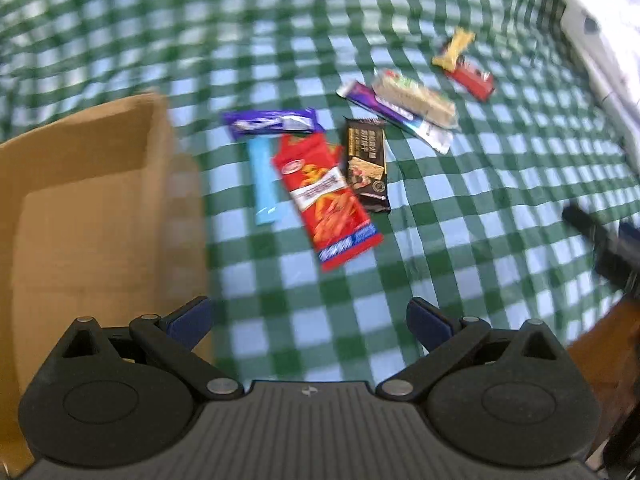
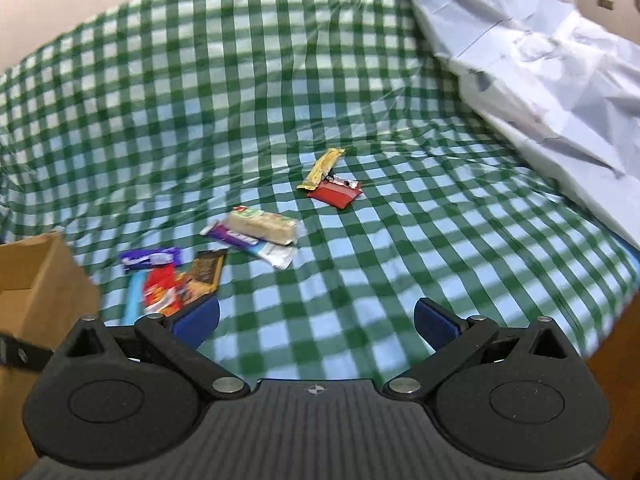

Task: Organize snacks
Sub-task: 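Grasp the red spicy-strip packet with the left tool while the right tool grasps the peanut packet, then carry the red packet with the left tool while the right tool carries the peanut packet to the box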

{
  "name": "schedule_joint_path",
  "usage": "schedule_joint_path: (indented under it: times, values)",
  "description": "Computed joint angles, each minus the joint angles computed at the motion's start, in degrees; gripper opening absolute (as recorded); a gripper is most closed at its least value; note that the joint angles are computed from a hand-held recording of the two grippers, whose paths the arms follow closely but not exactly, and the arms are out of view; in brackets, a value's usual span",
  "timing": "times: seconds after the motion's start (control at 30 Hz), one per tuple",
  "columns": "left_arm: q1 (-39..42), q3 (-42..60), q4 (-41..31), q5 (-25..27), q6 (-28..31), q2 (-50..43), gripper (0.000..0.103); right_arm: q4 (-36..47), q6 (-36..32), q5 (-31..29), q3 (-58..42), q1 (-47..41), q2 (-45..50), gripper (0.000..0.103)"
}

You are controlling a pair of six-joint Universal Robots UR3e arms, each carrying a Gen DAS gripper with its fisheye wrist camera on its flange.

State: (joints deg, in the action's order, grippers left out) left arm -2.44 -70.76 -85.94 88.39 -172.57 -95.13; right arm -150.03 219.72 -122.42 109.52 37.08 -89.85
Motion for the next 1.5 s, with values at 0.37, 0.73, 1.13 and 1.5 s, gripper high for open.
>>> schedule_joint_path:
  times: [0.37, 0.73, 1.13, 1.5]
  values:
    - [-2.07, 24.74, 0.86, 1.98, -5.9, -34.21, 0.103, -9.7, -27.22, 25.0, -35.03, -20.11, 39.72, 0.103]
    - [1.56, 12.61, 9.44, -3.14, -5.17, -27.08, 0.047, -7.47, -34.14, 34.22, -46.24, -25.59, 49.95, 0.039]
    - [5.63, -5.18, 8.78, -10.09, 0.74, -1.85, 0.034, -18.58, -26.21, 25.28, -6.05, -24.92, 15.69, 0.038]
    - [24.19, -5.74, -13.98, -18.23, 18.08, 28.88, 0.034, -1.85, -2.04, 6.66, -5.49, 3.57, -3.72, 0.038]
